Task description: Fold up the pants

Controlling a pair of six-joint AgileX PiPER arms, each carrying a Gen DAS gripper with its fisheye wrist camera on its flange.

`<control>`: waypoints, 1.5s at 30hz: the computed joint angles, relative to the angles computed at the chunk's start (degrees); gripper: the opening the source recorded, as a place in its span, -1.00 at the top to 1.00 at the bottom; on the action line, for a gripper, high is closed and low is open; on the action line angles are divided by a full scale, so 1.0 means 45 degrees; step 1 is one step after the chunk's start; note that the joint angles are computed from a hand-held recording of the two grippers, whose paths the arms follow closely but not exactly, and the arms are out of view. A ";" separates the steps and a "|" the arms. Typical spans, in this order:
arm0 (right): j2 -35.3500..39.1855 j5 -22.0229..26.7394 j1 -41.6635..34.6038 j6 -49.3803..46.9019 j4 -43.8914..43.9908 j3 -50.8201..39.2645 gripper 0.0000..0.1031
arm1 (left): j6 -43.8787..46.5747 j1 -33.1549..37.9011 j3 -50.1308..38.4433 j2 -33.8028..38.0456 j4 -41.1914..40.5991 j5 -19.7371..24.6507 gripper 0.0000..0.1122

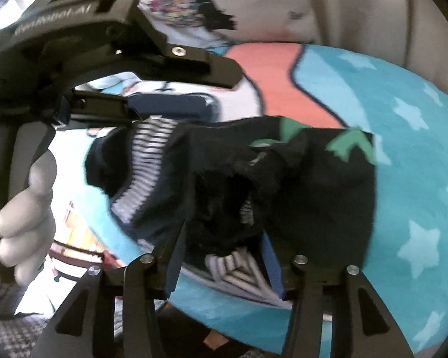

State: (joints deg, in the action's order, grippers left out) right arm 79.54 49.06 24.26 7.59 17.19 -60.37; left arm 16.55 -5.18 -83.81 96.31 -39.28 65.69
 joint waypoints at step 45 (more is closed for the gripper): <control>0.3276 0.1715 0.0446 0.5011 -0.1479 -0.3547 0.04 | 0.2751 0.7686 0.0477 -0.2793 0.0369 -0.2084 -0.78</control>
